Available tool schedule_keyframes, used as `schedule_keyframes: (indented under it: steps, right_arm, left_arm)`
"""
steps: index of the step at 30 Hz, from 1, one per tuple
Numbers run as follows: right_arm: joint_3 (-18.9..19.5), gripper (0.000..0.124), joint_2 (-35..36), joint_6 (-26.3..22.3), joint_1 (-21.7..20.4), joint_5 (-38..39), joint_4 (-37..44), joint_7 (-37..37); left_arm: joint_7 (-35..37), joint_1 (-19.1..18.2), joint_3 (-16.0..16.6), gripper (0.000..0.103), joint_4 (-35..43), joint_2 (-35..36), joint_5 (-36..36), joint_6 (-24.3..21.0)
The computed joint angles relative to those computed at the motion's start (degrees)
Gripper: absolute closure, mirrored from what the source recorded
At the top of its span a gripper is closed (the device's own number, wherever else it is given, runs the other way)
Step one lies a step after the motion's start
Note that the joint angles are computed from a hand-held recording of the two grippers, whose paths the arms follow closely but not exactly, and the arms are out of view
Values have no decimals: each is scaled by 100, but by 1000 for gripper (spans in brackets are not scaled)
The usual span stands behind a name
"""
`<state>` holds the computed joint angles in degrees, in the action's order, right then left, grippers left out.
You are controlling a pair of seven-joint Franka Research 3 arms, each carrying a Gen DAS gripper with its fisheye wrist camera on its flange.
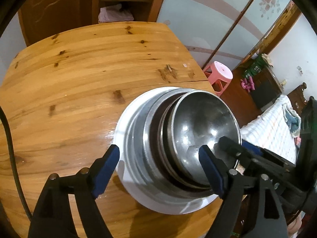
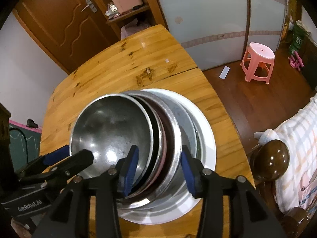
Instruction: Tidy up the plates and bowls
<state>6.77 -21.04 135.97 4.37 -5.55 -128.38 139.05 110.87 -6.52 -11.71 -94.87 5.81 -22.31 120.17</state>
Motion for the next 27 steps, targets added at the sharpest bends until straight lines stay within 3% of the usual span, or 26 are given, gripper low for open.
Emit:
schedule_keyframes:
  steps: [1, 5, 9, 18, 27]
  right_arm:
    - [27, 81, -57, 35, -22, -43, -34, 80]
    - [136, 76, -270, 119, -74, -208, -104, 247]
    - [344, 75, -422, 54, -161, -544, -46, 472]
    - [593, 70, -536, 75, 77, -626, 162, 541]
    - [822, 70, -400, -94, 391, -855, 664, 322]
  left_arm:
    - [-48, 1, 9, 13, 3, -6, 53, -23]
    - [-116, 34, 43, 11, -42, -87, 100, -93]
    - [-28, 64, 98, 1, -277, -351, 13, 71]
    - [57, 166, 452, 1, -799, -1109, -166, 266]
    - [-674, 361, 778, 1, -1134, -1749, 484, 272]
